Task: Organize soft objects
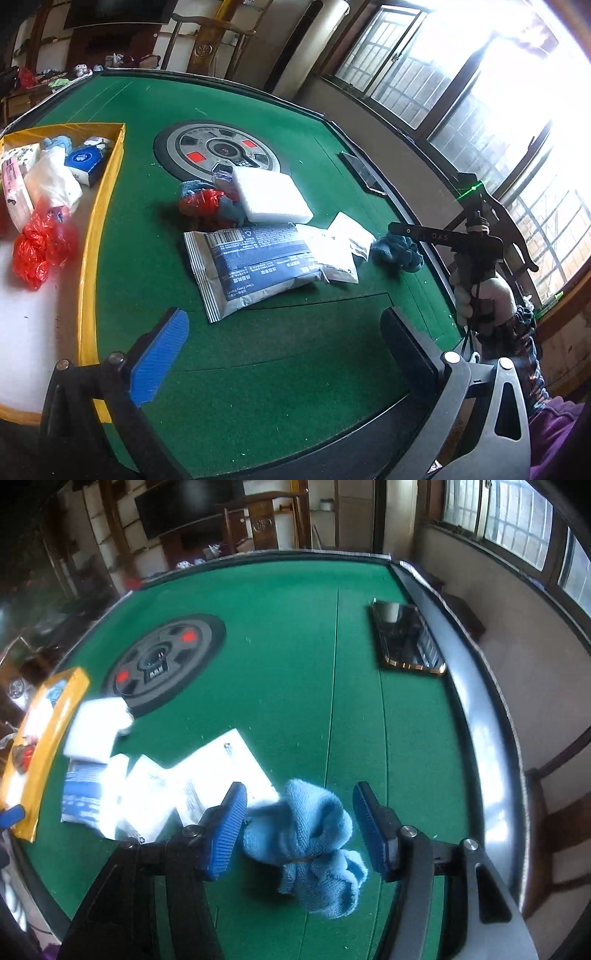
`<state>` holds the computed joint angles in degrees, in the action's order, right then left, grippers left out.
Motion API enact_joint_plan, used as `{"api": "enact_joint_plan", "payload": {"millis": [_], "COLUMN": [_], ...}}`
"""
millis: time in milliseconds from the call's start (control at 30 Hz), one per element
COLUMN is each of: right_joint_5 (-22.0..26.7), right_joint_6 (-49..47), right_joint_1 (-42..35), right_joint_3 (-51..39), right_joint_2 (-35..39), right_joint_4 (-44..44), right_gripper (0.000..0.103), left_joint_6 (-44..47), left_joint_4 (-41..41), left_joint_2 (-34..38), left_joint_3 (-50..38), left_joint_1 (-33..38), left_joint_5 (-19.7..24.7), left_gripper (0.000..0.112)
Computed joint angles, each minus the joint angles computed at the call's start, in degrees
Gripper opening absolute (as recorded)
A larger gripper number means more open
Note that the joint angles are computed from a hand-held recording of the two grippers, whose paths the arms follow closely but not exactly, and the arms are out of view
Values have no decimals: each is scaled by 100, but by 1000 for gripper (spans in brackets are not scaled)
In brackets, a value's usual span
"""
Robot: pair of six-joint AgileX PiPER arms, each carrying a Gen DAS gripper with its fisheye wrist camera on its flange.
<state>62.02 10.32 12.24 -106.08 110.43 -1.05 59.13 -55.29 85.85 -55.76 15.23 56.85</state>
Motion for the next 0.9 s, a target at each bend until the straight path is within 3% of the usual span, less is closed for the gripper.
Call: {"api": "enact_joint_plan", "payload": {"millis": [67,233,333,400,500,633,900], "right_joint_5": [130,-67,-331,-181,223,-186,647], "right_joint_6": [-248,-1504,-1316,-681,-359,-671,-167], "right_joint_1": [-112,-259,-286,-67,131,417,625], "right_joint_3": [75,929,1044,681,-126,-243,-2426], "right_joint_2": [1,-723,-960,-706,-147,-149,1495], "right_joint_4": [421,1727,1600,753,289,732,2145], "right_gripper": [55,55,59,62,62,62,62], "left_joint_6": [20,-37,-85,-96,-113,-83,-204], "left_joint_4": [71,105,96,111,184,219,131], "left_joint_2": [-107,-103,-48,-50,-132,-232,-40], "left_joint_3": [23,-62,-69,-57,-1,38,-41], "left_joint_1": [-14,21,-72,-136,-231,-149,87], "left_joint_5": [-48,-26,-50,-26,-55,-85,23], "left_gripper": [103,103,103,103,103,103,103]}}
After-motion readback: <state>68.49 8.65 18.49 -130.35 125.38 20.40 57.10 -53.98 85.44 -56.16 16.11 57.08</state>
